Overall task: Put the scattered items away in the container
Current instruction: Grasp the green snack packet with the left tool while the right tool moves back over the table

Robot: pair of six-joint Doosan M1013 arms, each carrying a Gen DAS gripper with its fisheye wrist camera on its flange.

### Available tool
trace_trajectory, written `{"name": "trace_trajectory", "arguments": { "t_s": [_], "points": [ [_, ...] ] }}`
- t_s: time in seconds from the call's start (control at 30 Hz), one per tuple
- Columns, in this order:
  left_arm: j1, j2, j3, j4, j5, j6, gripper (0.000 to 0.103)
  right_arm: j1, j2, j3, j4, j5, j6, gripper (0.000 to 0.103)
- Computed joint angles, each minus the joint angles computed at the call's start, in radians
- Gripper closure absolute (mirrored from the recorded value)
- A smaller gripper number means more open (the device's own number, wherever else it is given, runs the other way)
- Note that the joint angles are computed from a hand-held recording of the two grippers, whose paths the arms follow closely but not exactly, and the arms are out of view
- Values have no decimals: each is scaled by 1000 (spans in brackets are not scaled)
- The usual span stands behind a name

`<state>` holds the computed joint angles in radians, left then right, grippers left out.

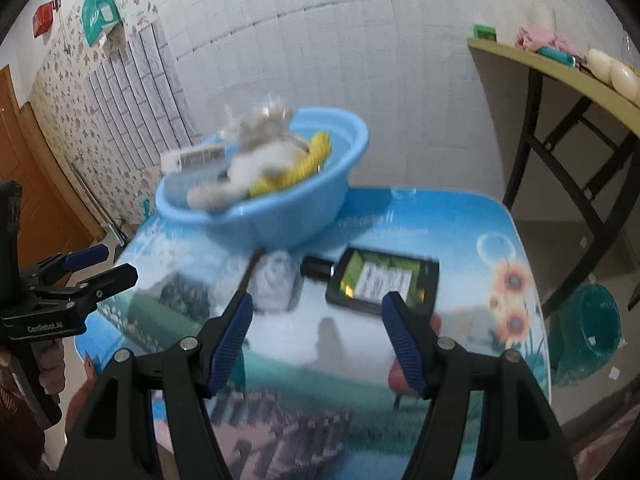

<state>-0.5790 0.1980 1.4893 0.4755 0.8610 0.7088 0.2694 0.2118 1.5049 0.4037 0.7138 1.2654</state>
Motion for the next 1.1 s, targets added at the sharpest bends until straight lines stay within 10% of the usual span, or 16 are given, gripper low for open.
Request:
{"name": "trace_trajectory", "arguments": {
  "t_s": [0.83, 1.1],
  "points": [
    [-47, 38, 33, -176, -56, 285, 11, 1, -10, 40, -17, 36, 24, 36],
    [-32, 37, 43, -172, -68, 297, 46, 9, 6, 27, -22, 55, 25, 36]
  ]
}}
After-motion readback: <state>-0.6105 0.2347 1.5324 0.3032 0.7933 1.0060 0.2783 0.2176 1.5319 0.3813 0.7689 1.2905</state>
